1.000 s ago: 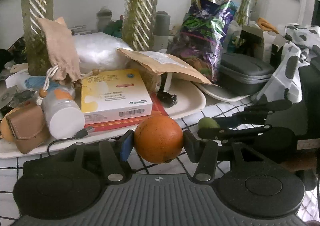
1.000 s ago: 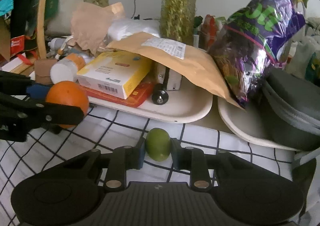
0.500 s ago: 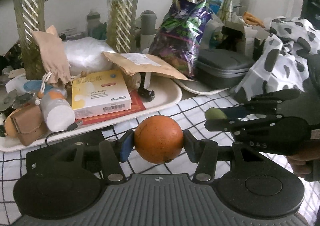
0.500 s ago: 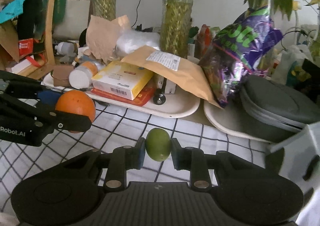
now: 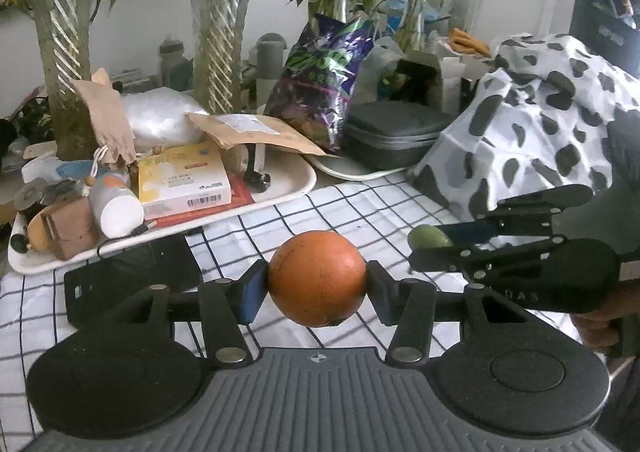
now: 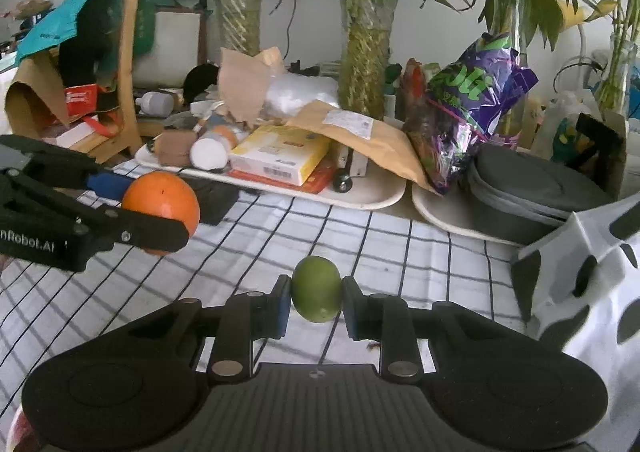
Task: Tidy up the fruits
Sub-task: 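Carry the orange and lime with both tools over the plate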
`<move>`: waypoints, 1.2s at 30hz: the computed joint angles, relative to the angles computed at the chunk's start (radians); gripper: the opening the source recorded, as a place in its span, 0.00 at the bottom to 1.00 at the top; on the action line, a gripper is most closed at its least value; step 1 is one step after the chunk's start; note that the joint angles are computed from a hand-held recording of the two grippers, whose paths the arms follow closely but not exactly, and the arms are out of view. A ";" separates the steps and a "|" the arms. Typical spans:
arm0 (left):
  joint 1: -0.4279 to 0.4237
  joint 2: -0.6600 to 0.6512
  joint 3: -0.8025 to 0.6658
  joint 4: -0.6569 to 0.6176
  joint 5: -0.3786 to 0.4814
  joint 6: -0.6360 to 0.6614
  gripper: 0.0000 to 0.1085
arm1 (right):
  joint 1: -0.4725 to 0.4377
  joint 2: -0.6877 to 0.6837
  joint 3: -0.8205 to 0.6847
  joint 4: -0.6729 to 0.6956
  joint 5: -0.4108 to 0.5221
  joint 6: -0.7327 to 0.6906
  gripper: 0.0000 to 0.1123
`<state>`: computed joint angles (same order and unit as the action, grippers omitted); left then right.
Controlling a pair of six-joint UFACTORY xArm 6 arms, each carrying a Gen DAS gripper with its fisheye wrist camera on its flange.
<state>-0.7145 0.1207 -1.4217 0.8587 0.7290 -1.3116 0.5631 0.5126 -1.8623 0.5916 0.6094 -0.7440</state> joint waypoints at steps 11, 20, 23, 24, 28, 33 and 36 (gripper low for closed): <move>-0.113 -0.063 0.047 0.041 0.083 -0.096 0.47 | 0.003 -0.231 0.290 0.072 -0.055 -0.060 0.25; -0.240 -0.106 0.081 0.058 0.177 -0.159 0.47 | 0.007 -0.438 0.526 0.100 -0.065 -0.085 0.25; -0.291 -0.108 0.080 0.046 0.217 -0.176 0.47 | 0.007 -0.518 0.612 0.107 -0.067 -0.088 0.25; -0.305 -0.108 0.079 0.037 0.231 -0.180 0.47 | 0.007 -0.541 0.636 0.106 -0.067 -0.086 0.25; -0.354 -0.106 0.073 0.002 0.284 -0.202 0.47 | 0.003 -0.623 0.716 0.099 -0.043 -0.057 0.25; -0.391 -0.083 0.043 -0.068 0.337 -0.204 0.47 | 0.003 -0.696 0.784 0.043 0.002 0.009 0.25; -0.401 -0.074 0.034 -0.103 0.335 -0.193 0.47 | 0.005 -0.728 0.814 0.017 0.013 0.043 0.25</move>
<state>-1.1158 0.0467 -1.3881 0.7552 1.0639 -1.5042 0.5678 -0.2155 -1.0480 0.6086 0.6219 -0.7007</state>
